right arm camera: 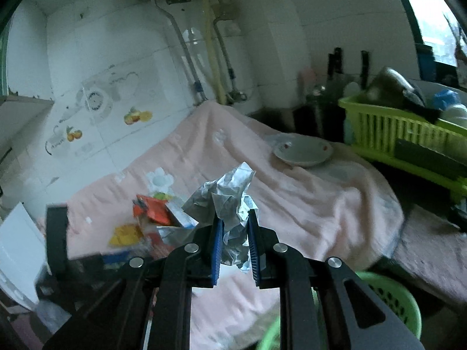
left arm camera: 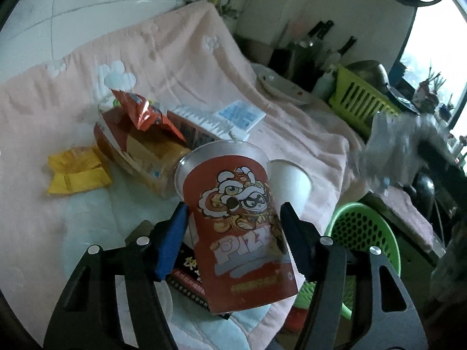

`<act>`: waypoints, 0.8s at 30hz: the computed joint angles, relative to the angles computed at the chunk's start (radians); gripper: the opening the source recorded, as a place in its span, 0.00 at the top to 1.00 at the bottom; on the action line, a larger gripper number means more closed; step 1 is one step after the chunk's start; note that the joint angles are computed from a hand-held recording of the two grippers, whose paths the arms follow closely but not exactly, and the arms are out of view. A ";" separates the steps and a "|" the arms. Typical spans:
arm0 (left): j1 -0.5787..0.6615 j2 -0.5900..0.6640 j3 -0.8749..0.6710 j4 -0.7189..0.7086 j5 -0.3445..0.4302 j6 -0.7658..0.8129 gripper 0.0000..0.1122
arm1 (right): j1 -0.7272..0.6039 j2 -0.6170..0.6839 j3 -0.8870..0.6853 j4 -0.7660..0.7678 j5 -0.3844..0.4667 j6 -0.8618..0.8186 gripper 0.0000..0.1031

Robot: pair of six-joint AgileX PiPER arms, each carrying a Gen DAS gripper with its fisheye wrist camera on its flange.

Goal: Collect trash
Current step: 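Carry the foil to the green basket and open the right gripper while the left gripper grasps the red cup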

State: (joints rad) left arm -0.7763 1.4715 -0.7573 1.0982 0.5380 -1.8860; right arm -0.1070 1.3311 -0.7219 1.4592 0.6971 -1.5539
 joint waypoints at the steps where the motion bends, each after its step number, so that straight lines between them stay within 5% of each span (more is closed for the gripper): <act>1: -0.005 -0.003 0.003 0.003 0.005 -0.003 0.44 | -0.018 -0.016 0.029 -0.003 -0.003 -0.015 0.84; 14: -0.093 -0.097 0.052 0.048 0.081 -0.075 0.50 | -0.182 0.022 0.261 0.021 -0.087 -0.233 0.76; 17: -0.106 -0.109 0.056 0.054 0.078 -0.089 0.52 | -0.205 0.052 0.294 0.050 -0.110 -0.301 0.59; 18: -0.110 -0.113 0.056 0.055 0.077 -0.090 0.55 | -0.212 0.053 0.309 0.074 -0.122 -0.334 0.57; 20: -0.103 -0.129 0.066 0.079 0.031 -0.100 0.96 | -0.232 0.057 0.327 0.095 -0.127 -0.376 0.53; 22: -0.109 -0.102 0.056 0.117 0.038 -0.117 0.95 | -0.259 0.073 0.334 0.100 -0.113 -0.394 0.50; 24: -0.172 -0.012 -0.005 0.107 0.164 -0.064 0.94 | -0.259 0.106 0.326 0.096 -0.101 -0.377 0.49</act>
State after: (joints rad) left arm -0.9483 1.4598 -0.7618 1.2051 0.7020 -1.9503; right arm -0.3660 1.4372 -0.3960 1.5550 0.5958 -1.9310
